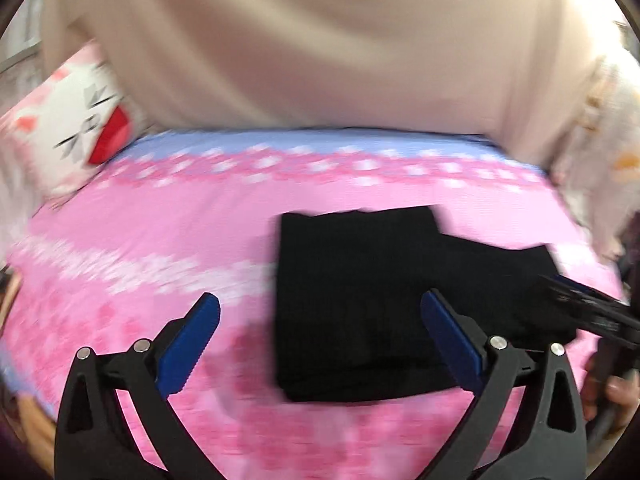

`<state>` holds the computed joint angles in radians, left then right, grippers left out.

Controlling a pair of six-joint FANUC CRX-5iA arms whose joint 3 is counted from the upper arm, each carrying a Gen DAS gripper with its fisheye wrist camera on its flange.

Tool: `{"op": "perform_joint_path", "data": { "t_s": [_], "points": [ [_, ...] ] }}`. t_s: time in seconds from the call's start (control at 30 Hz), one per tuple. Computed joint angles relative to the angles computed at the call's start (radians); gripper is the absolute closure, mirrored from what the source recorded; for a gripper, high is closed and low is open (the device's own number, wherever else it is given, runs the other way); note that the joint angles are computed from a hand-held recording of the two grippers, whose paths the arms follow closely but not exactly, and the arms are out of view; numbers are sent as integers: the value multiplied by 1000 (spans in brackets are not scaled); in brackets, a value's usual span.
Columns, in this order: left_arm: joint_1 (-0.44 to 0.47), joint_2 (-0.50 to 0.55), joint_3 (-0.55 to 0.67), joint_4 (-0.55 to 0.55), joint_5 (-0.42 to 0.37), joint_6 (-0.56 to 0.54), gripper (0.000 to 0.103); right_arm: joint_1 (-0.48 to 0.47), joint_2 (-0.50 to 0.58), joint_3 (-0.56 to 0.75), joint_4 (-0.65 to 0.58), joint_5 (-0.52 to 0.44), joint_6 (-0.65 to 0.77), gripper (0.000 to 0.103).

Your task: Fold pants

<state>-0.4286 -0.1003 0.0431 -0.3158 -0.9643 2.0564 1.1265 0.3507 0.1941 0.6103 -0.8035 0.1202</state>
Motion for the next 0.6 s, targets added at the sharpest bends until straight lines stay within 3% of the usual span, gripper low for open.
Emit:
{"op": "perform_joint_path", "data": {
  "t_s": [0.13,0.27,0.33,0.37,0.47,0.6],
  "points": [
    [90,-12,-59,46,-18,-15,5,-27,135,221,-203,-21,206,18],
    [130,-36,-111,59,-14,-35,5,-37,290,462,-312,-168,304,19],
    [148,-37,-125,81,-3,-59,5,-25,315,487,-288,-171,311,55],
    [156,-36,-130,87,-2,-63,5,-19,317,482,-268,-157,300,68],
    [160,-22,-119,79,-14,-66,5,-8,323,502,-224,-126,298,86],
    [158,-7,-102,63,-33,-59,5,-8,289,495,-180,-80,301,88]
  ]
}}
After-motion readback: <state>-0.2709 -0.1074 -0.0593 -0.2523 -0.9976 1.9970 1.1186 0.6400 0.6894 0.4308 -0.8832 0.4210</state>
